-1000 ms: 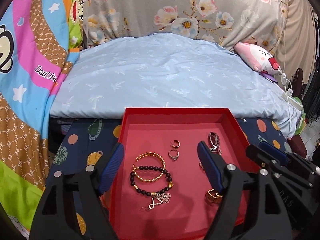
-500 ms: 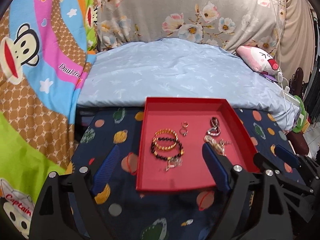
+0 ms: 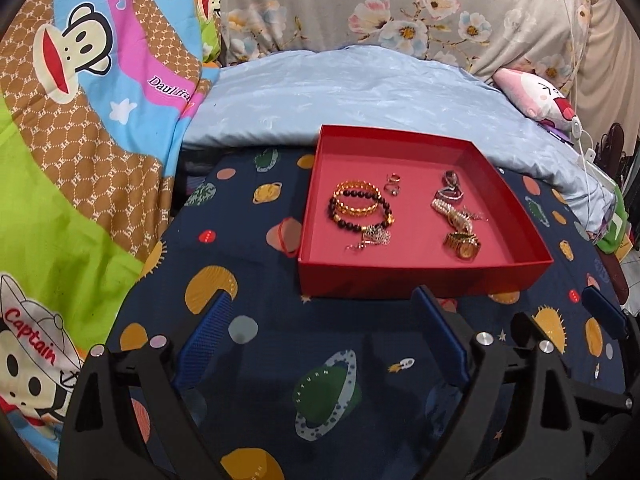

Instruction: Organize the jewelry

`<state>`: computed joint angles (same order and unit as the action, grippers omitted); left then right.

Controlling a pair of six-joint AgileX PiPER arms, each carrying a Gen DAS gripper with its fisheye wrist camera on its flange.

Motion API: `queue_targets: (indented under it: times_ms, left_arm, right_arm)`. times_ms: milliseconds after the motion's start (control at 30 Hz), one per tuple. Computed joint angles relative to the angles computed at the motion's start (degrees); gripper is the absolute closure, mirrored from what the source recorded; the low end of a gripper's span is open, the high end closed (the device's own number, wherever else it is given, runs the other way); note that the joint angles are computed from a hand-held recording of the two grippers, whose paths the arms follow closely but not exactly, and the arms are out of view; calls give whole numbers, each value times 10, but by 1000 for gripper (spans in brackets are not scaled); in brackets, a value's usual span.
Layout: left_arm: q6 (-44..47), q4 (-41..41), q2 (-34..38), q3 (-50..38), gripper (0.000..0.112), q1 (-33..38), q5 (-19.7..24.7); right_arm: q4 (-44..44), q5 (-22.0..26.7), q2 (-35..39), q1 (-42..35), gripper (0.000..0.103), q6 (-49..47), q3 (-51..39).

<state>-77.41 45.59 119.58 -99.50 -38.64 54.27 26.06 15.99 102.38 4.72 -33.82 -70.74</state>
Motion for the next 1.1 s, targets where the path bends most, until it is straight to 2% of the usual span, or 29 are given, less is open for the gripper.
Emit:
queue_targets:
  times_ms: [100, 200, 333, 533, 633, 767, 967, 1100]
  left_arm:
    - [-12, 9, 9, -3, 23, -8, 11]
    - [-22, 14, 18, -10, 23, -12, 20]
    - [-44, 16, 17, 2, 21, -8, 21]
    - [-57, 27, 31, 4, 20, -8, 25]
    - [-57, 35, 40, 1, 20, -12, 21]
    - [-67, 72, 63, -18, 20, -26, 58]
    - [-89, 88, 70, -15, 20, -25, 50]
    - [-64, 70, 85, -41, 20, -20, 56]
  right_arm:
    - [-3, -16, -1, 3, 16, -1, 14]
    - [35, -18, 6, -2, 16, -31, 18]
    - [43, -14, 18, -17, 16, -25, 16]
    - [155, 15, 38, -43, 16, -95, -3]
    - [118, 5, 45, -30, 16, -67, -6]
    - [78, -34, 43, -15, 16, -43, 10]
    - [41, -13, 60, -18, 16, 1, -12]
    - [-41, -11, 68, -12, 16, 84, -24]
